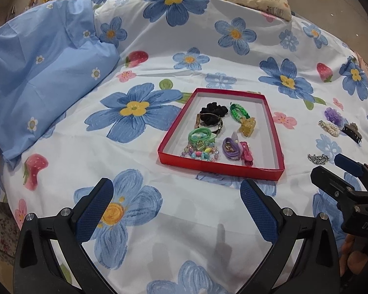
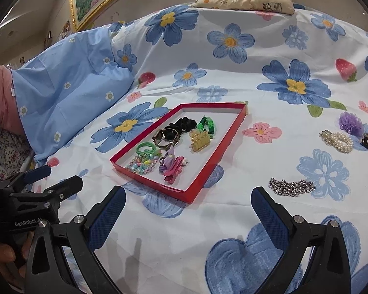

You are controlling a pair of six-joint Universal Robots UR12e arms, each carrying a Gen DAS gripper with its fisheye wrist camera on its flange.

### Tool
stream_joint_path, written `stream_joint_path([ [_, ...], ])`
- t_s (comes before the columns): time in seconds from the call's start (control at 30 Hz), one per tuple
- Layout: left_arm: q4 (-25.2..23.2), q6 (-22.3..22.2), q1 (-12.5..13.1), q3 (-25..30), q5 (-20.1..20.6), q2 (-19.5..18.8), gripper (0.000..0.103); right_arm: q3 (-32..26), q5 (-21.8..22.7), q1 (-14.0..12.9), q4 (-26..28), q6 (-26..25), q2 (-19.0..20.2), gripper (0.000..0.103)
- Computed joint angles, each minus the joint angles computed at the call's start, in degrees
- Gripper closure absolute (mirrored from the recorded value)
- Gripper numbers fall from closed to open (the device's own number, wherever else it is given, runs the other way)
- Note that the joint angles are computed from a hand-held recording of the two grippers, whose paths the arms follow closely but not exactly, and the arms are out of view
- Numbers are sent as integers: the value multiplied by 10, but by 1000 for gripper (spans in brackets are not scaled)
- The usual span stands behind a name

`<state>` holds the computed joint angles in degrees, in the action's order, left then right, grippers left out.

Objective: Organize jewelry

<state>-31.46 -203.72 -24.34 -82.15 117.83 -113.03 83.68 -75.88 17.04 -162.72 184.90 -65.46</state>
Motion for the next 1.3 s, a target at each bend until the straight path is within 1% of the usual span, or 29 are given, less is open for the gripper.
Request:
stream_joint_path([
  [0.37, 7, 0, -1, -5, 2, 2, 0, 2, -16, 4, -7, -5, 0, 0],
  [1.3, 6, 3, -1, -3, 0, 1, 0, 1, -16, 5, 0, -11, 3, 0],
])
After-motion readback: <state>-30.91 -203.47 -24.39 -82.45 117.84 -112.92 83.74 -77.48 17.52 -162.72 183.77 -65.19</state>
